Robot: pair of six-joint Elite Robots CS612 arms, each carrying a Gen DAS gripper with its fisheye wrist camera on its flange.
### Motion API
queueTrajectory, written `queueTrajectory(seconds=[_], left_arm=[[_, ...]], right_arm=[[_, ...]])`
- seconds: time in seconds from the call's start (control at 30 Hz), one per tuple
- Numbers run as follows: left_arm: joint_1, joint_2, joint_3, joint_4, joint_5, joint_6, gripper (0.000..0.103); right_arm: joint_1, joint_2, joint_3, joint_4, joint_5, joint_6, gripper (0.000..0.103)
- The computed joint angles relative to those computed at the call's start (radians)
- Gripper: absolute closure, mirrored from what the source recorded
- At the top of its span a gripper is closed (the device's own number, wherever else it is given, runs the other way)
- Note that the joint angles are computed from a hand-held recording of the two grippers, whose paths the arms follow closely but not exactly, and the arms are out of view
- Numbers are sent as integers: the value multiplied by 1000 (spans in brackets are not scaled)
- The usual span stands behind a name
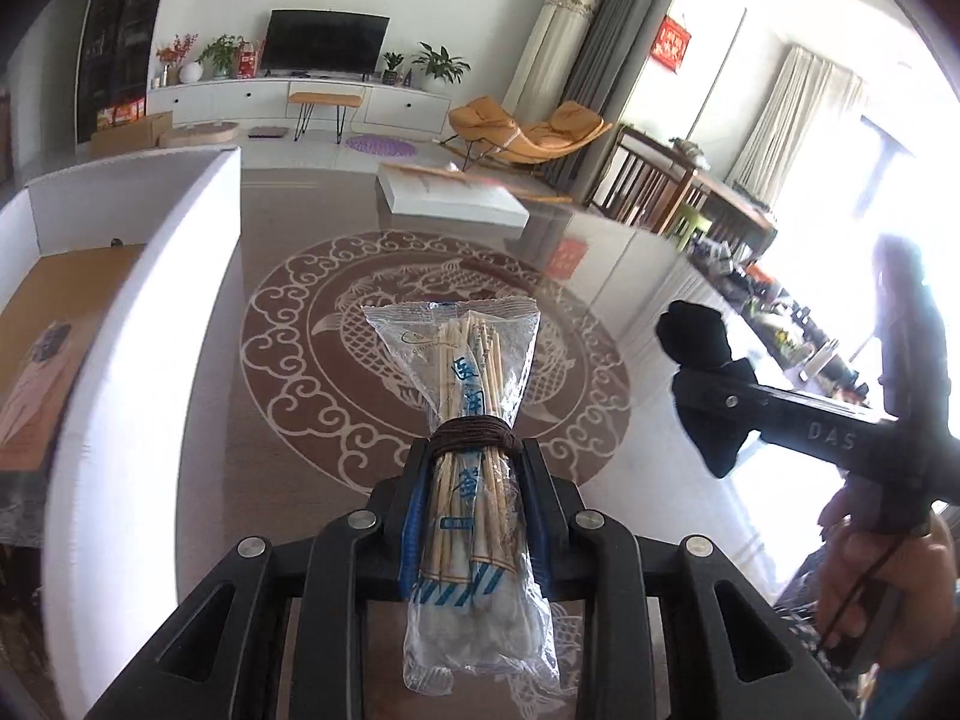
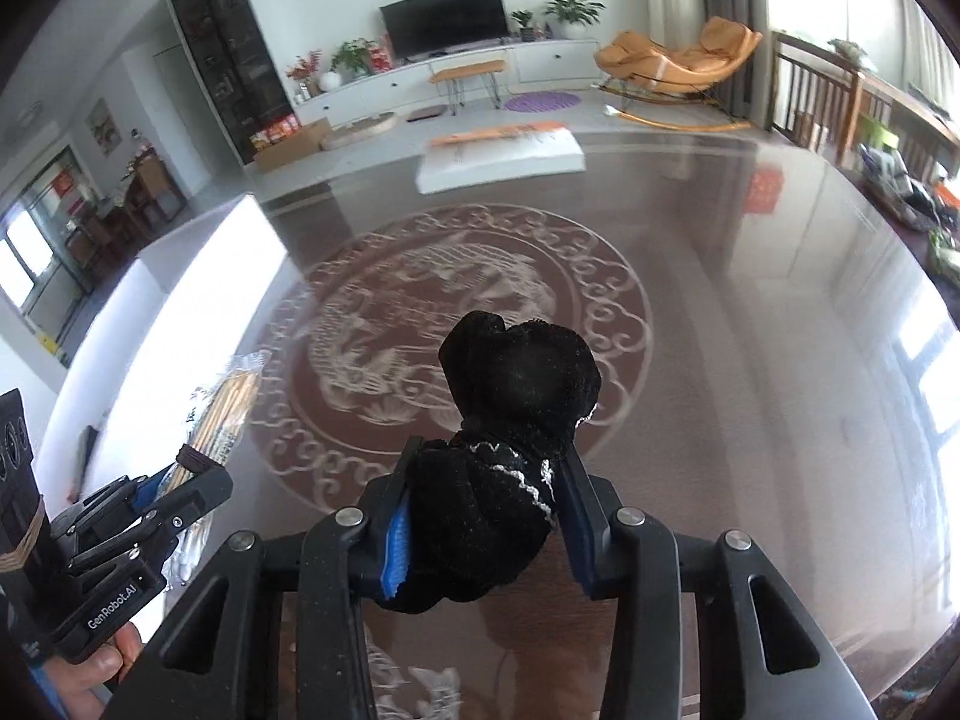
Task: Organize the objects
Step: 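Carry swab bag with left tool into bin while right tool drops black bundle there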
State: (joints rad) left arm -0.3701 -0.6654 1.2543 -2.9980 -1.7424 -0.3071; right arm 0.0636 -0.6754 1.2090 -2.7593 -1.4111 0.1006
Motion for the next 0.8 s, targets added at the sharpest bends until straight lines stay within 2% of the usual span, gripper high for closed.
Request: queueTrajectory(seconds=[0.07,0.17,0.3,0.37,0.4,0.43,0.47,0.5,0.53,0.63,0.7,0.8], left_arm=[[27,-49,54,-62,6,-31,75],[58,-112,127,-98,135,-36,75],[96,-151,167,40,328,-62,74],[108,-153,168,135,410,-84,73],[114,-153,171,162,428,-93,69],[118,-153,176,176,443,-100,62],[121,-154,180,189,458,-110,54],[121,-156,184,203,477,-126,32],[121,-160,192,200,495,-140,16],[115,-173,215,161,536,-155,10],[112,-181,208,208,550,-181,10],[108,-190,180,334,544,-209,9]], right_arm=[[22,-14,-11,-8,77,-29,61],[67,-14,-53,0,195,-93,61],[135,22,-148,106,336,-184,61],[167,54,-210,198,369,-230,61],[181,69,-241,257,376,-262,58],[195,87,-276,330,380,-301,57],[207,105,-314,411,376,-337,50],[216,121,-343,471,365,-352,41],[222,128,-353,495,350,-349,38],[221,119,-335,482,339,-326,30],[217,99,-305,430,311,-306,17],[210,81,-288,371,256,-280,13]])
